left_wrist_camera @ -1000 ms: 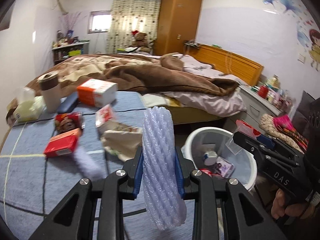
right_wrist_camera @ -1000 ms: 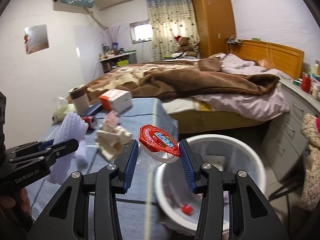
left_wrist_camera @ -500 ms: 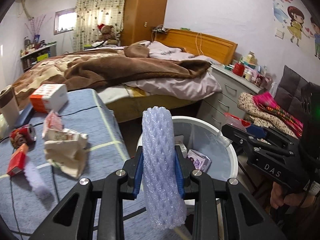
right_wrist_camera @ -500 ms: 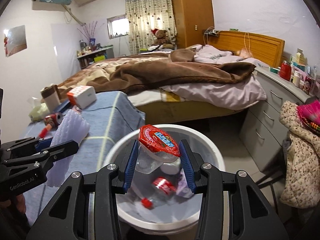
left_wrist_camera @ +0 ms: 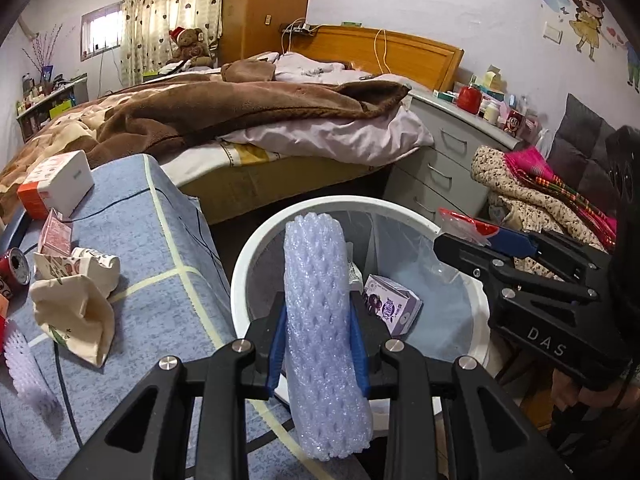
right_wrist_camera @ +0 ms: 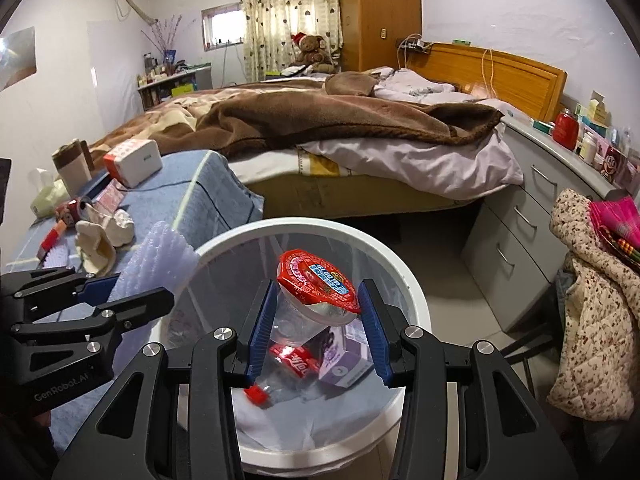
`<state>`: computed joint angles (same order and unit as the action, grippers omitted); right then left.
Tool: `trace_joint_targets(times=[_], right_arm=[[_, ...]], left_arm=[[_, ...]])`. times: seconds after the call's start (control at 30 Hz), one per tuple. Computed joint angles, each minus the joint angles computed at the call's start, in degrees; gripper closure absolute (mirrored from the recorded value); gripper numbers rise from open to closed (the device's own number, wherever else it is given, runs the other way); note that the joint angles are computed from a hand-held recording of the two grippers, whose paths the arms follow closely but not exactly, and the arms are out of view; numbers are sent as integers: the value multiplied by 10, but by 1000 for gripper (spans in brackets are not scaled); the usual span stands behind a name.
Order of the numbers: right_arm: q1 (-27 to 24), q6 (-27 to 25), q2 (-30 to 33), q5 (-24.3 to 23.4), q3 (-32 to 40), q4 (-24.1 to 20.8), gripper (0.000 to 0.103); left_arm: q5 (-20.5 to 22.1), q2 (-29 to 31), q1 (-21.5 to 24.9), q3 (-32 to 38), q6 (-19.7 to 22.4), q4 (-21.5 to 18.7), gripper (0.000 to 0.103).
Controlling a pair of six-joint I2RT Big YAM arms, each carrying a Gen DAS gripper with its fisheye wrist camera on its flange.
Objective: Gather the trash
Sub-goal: 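Carry the foam net and cup over the white bin and open both grippers, then move both open grippers back to the table while the right gripper grasps the paper bag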
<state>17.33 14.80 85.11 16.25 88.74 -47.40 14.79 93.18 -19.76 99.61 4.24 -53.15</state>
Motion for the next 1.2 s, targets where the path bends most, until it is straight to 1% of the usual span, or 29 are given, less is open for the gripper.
trace_joint_targets(times=[0.07,0.13,0.2,0.23,0.33,0.43,0.47,0.6,0.73,0.97,1.2], right_arm=[[-3,-1,3,-4,3,-6,59],[-4,-1,4,-5,5,-12,59],[-2,-5,3,0,5,-14,58],[0,-8,3,4,5,-15,58],[0,-7,3,7,6,-17,56],[-1,-3,2,6,5,-14,47],[0,-2,0,6,4,-12,46],[6,-6,-6,12,2,-4,45],[16,-9,-6,13,6,3,44],[32,-13,-5,14,13,13,42],[53,-18,3,5,23,27,42]], left_arm=[[11,5,1,6,-8,-2,71],[15,6,1,7,-10,0,64],[13,3,3,3,-12,6,45],[16,2,4,2,-13,8,43],[25,2,8,3,-21,8,42],[22,-2,11,0,-21,9,42],[21,-5,13,-3,-23,11,42],[22,-17,21,-14,-25,18,39],[28,-30,32,-24,-27,24,38],[28,-59,57,-49,-33,46,36],[21,-86,96,-80,-34,63,35]])
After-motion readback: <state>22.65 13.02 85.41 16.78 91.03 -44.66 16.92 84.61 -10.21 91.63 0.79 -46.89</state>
